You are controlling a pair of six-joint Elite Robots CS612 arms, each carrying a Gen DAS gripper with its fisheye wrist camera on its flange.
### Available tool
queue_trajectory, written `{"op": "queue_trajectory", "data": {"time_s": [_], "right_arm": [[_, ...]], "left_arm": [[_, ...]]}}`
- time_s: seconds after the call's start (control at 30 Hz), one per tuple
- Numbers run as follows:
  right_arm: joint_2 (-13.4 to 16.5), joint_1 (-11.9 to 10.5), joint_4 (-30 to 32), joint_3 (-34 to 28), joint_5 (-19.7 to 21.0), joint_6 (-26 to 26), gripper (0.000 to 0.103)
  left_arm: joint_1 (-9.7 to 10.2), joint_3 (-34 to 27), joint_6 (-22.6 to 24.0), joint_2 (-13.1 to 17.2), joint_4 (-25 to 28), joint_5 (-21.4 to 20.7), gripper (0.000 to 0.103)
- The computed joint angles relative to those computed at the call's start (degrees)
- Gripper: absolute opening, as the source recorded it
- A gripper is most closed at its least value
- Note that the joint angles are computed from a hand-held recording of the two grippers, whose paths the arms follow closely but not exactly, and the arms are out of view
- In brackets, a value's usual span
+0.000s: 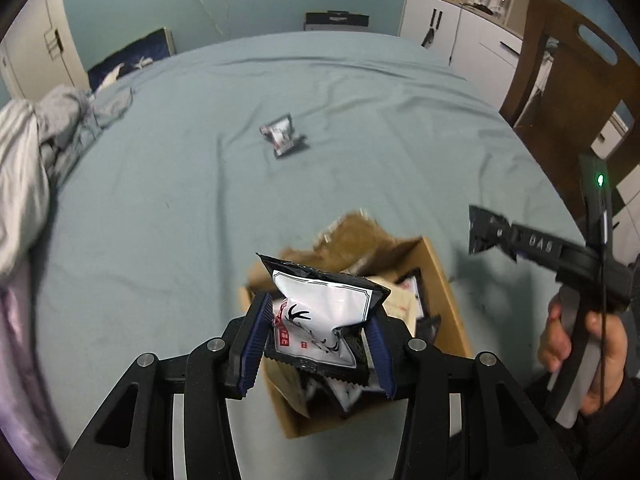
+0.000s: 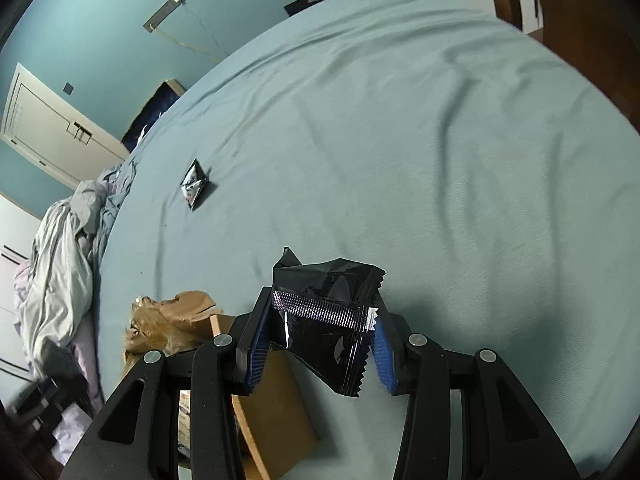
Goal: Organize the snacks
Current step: 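Move the left tool over the box and open it to drop the white packet, then lower the black packet into the box and open the right tool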
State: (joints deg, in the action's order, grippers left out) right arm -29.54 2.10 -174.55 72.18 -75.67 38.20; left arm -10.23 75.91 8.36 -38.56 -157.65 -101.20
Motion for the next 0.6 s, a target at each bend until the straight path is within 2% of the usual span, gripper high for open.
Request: {"op": "queue_trajectory", "data": {"time_s": [0.07, 0.1, 0.13, 0.2, 0.27, 0.37, 0.47, 0.6], "right_arm": [[-0.61, 0.27, -1.16, 1.06, -1.44, -1.1, 0.042], [-0.85, 0.45, -1.94, 1.45, -1.82, -1.59, 0.042], [-1.04, 0.63, -2.8, 1.79, -2.02, -1.99, 0.042], [-1.34, 1.06, -4.83, 2.42, -2.44, -2.92, 0.042], [-1.47, 1.39, -5.36, 2.57, -1.73, -4.31, 0.042], [-1.34, 1.43, -4.12, 2.45, 2.76, -5.78, 0.042], [-1.65, 2.15, -4.12, 2.71, 3.23, -8.88, 0.043], [-2.34, 3.58, -3.16, 2.86, 1.74, -16.29, 0.043]], "left_arm": [[-0.22, 0.9, 1.0, 0.19, -2.23, 1.73, 0.05], [-0.46, 1.37, 1.79, 0.28, -3.95, 3.4, 0.062], [-0.63, 2.31, 2.32, -0.06, -5.54, 4.72, 0.079], [-0.74, 3.2, 2.71, -0.12, -8.59, 6.4, 0.094], [-0.84, 3.74, 2.37, -0.11, -11.13, 8.46, 0.098], [-0.56, 2.8, 0.24, 0.34, -10.28, 10.12, 0.098], [-0.03, 1.88, -1.54, 0.77, -9.17, 9.9, 0.098], [0.19, 1.53, -3.09, 1.02, -8.81, 10.66, 0.098]]}}
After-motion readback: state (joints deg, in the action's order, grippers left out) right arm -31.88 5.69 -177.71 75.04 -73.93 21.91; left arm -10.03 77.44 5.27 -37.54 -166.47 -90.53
